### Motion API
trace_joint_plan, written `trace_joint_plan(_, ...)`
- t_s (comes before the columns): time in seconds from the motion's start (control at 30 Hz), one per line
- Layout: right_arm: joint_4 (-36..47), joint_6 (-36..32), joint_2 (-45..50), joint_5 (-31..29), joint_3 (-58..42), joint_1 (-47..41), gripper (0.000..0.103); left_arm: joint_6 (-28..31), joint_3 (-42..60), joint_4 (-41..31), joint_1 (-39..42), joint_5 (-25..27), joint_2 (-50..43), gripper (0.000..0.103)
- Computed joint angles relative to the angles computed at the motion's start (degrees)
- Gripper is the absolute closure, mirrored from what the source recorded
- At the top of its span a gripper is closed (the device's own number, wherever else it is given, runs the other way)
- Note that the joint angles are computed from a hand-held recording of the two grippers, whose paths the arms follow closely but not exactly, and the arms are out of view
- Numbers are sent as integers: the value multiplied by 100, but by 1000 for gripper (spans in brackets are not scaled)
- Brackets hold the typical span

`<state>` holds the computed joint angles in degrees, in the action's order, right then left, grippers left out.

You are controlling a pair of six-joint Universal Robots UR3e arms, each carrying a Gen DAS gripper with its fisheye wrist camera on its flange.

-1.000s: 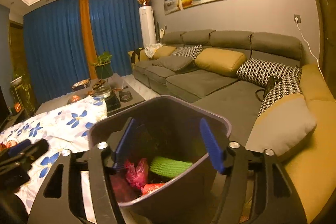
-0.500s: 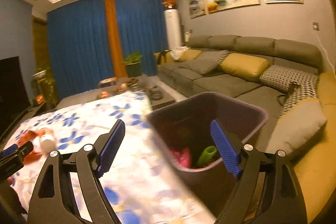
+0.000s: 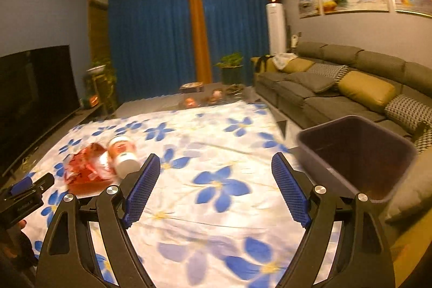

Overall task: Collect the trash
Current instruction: 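Move both open grippers back over the trash on the bed, then grasp the red snack bag with the left gripper while the right grasps the apple-print cup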

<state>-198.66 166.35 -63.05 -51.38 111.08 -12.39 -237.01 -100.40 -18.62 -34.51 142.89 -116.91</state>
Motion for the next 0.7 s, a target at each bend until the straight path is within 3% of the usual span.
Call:
trace_joint_plan(0.37,930,-92,1065,-602,-1666,1335,21,238,-714,686,710,-339,411,16)
trace_joint_plan(0.7,2533,-308,2589,-1305,-4351,2436,21,576,-1173,1561,1378,-863,319,16)
